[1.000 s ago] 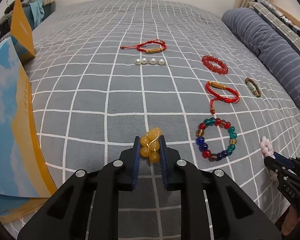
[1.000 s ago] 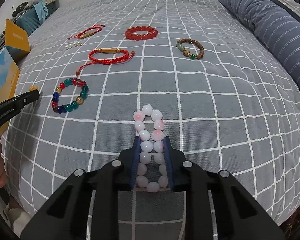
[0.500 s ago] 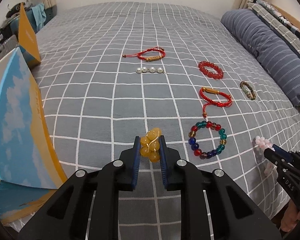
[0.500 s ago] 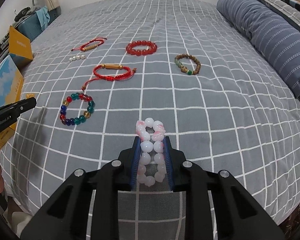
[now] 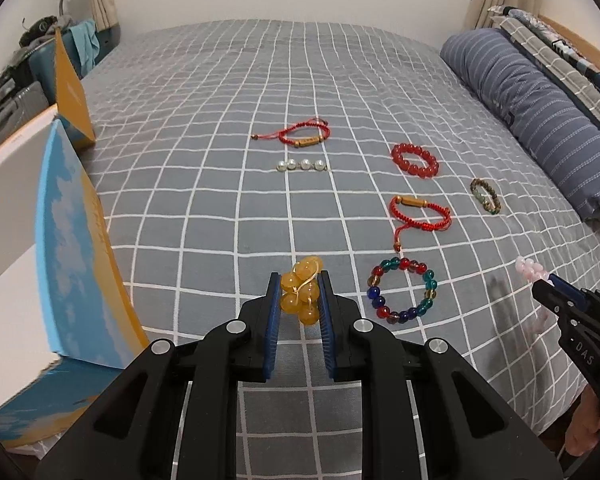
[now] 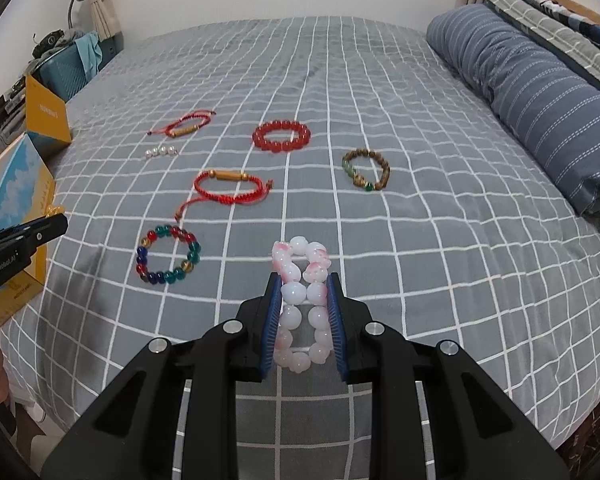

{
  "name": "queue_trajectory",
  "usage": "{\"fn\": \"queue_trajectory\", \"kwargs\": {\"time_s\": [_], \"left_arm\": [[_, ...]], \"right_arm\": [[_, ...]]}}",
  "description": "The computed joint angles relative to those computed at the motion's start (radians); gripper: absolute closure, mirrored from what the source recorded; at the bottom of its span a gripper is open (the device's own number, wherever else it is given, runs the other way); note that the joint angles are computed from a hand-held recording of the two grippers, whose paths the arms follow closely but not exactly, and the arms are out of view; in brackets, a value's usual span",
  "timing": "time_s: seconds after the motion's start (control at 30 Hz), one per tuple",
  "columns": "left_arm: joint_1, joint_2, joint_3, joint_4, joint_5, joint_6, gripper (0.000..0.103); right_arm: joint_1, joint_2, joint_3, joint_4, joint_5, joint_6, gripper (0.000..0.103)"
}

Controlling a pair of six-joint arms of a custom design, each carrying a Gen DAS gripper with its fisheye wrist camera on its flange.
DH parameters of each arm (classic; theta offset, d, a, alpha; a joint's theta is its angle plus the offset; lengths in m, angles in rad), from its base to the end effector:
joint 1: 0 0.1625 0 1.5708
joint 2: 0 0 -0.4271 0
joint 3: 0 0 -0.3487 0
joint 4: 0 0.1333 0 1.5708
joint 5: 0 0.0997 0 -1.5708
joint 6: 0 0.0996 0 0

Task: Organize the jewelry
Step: 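Carry the amber beads and pink bracelet over the white box with both tools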

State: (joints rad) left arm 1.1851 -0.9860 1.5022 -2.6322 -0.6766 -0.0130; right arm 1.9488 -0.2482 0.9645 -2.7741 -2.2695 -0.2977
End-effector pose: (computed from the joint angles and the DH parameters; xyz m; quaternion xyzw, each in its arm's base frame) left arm -0.0516 -0.6877 0.3449 0.0465 0.8749 -0.3204 0.3601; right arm 0.3599 -0.7187 0.0177 0.2244 -0.8877 0.2397 0.3228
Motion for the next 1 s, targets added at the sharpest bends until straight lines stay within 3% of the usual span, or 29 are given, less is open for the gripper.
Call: {"fn": "queue_trajectory", "kwargs": {"time_s": [0.53,1.0], "left_arm": [[-0.038,-0.035,0.005,-0.016,0.060,0.006,0.086],[-0.048,-0.090,0.003,0.036,0.095,-0.042,0.086]], "right_arm": [[0.036,0.047,-0.121,-0.004,0.022,-0.053,0.081],[0.072,0.126,-0.304,0.103,0.062,-0.078,0.081]]}}
